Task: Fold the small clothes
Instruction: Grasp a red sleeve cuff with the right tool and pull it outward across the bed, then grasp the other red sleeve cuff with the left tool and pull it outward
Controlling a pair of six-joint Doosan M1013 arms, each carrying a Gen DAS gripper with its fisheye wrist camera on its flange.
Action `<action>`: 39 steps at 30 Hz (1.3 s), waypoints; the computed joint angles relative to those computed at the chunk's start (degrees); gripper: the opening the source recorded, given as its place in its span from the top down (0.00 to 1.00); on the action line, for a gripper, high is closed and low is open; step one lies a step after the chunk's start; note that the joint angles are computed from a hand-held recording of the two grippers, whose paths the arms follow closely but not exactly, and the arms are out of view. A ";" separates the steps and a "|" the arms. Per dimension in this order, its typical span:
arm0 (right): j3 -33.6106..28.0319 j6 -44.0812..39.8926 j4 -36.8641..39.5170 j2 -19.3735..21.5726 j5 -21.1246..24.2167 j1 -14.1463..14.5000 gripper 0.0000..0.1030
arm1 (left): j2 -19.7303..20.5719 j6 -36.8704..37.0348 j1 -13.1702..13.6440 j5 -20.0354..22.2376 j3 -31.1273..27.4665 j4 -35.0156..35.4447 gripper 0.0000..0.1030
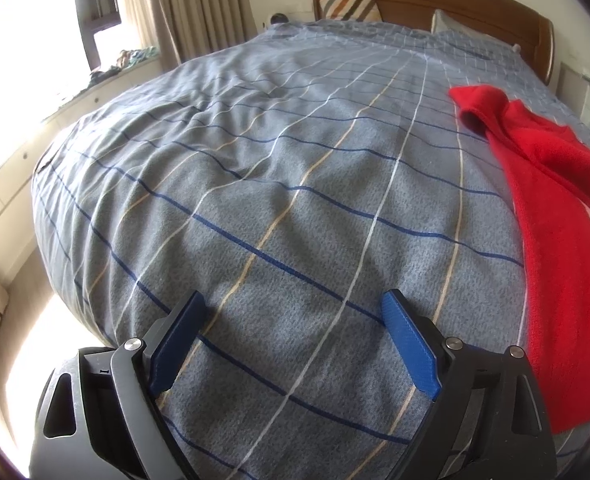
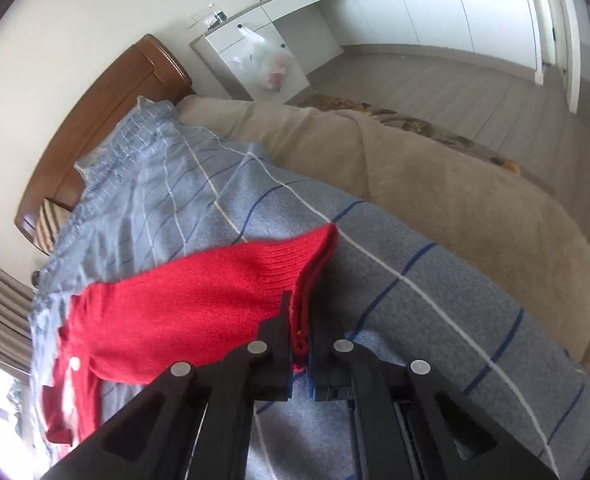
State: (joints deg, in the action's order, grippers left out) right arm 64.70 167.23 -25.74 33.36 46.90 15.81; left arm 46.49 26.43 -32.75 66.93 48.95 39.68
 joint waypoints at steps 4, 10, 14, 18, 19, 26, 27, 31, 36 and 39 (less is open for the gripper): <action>0.84 -0.43 -0.92 -0.13 1.61 -0.09 0.97 | 0.30 -0.31 -0.12 0.74 -0.37 0.74 0.09; 1.83 -1.14 -1.93 -0.50 0.81 -0.01 0.97 | 0.65 -1.87 -0.24 1.87 -0.51 2.30 0.02; 3.26 0.02 -3.01 -1.33 -0.86 0.19 0.90 | 0.50 -2.62 -0.29 1.60 -0.03 2.87 0.01; 2.68 1.66 -7.71 -1.60 3.62 1.69 0.73 | 0.71 -3.31 -0.72 2.12 0.07 4.87 0.00; 2.70 2.62 -9.41 -1.83 4.92 2.25 0.64 | 0.80 -3.37 -0.85 2.31 0.04 5.44 0.00; 6.81 14.56 -22.68 -5.73 8.70 7.27 0.41 | 1.12 -2.88 -1.31 2.99 -0.11 7.72 0.00; 7.14 15.34 -24.20 -6.11 9.00 8.09 0.40 | 1.12 -2.85 -1.31 2.90 -0.04 7.91 0.00; 8.07 16.86 -30.19 -6.83 9.48 11.53 0.30 | 0.20 -3.80 -0.75 0.31 1.42 5.79 0.00; 9.46 18.59 -36.41 -6.31 7.99 14.78 0.26 | -1.67 -5.13 0.66 -5.02 4.22 0.26 0.00; 9.46 18.56 -36.25 -6.09 4.89 14.97 0.26 | -1.21 -3.62 0.22 -3.57 3.45 1.23 0.00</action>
State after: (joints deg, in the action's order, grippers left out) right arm 74.16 185.80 -61.99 27.27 51.79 30.78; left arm 45.27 22.80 -32.53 63.36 52.40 40.91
